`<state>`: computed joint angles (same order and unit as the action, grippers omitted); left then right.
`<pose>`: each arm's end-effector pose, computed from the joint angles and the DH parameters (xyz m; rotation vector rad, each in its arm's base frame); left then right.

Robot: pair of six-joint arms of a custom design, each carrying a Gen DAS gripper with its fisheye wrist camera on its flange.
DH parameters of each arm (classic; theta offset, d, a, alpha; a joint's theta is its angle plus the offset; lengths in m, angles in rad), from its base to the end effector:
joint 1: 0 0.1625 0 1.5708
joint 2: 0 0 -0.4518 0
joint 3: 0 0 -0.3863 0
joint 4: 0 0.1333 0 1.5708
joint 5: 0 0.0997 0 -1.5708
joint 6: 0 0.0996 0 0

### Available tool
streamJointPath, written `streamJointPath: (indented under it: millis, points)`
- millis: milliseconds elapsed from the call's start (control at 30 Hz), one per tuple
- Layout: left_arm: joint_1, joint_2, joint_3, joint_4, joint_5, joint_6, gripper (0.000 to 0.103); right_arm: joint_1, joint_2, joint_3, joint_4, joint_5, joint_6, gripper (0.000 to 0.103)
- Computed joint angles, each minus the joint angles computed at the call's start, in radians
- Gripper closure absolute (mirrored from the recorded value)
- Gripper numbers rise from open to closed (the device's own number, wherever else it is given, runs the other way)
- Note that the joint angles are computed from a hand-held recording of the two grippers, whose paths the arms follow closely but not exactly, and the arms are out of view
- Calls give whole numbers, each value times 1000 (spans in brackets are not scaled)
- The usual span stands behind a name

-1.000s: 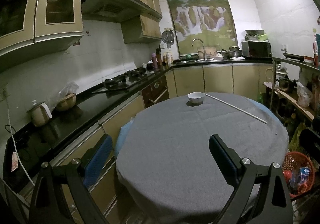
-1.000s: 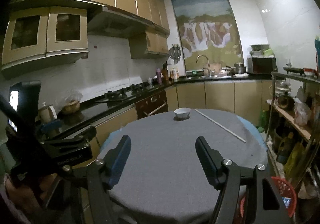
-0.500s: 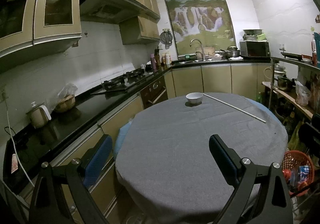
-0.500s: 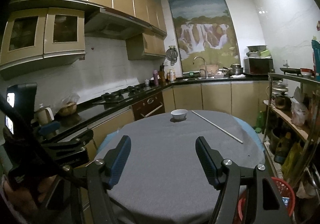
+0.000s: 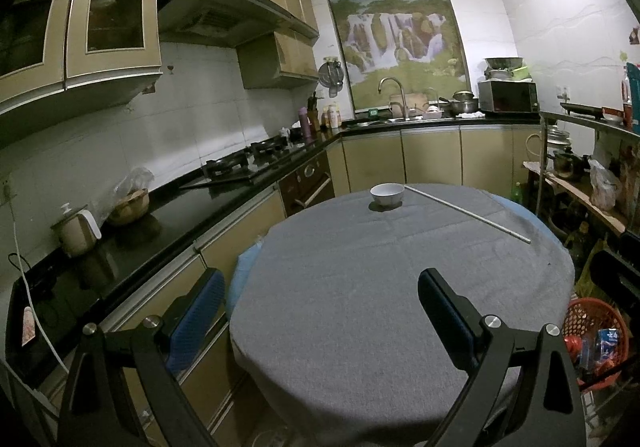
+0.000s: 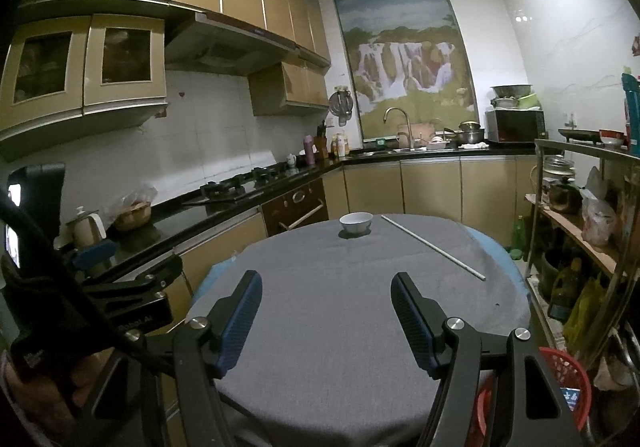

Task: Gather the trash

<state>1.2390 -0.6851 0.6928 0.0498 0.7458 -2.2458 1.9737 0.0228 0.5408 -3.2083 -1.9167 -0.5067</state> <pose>-0.0647 -0.8216 0.3420 0.3915 1.7345 -1.2901 0.4476 -0.7964 -0.0112 0.8301 -2.2657 1.4050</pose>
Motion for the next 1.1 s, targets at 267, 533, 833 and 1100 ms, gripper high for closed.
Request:
streamJointPath:
  millis: [267, 533, 833, 1100]
  points:
    - [3, 6, -13, 20, -1, -6, 6, -3, 4, -8, 22, -12, 10, 32]
    - [10, 15, -30, 47, 7, -13, 6, -4, 5, -13, 41, -19, 22, 32]
    - [14, 29, -62, 75, 9, -17, 6, -5, 13, -31, 70, -28, 34, 32]
    - [15, 29, -64, 79, 8, -20, 6, -7, 18, -44, 96, -30, 53, 32]
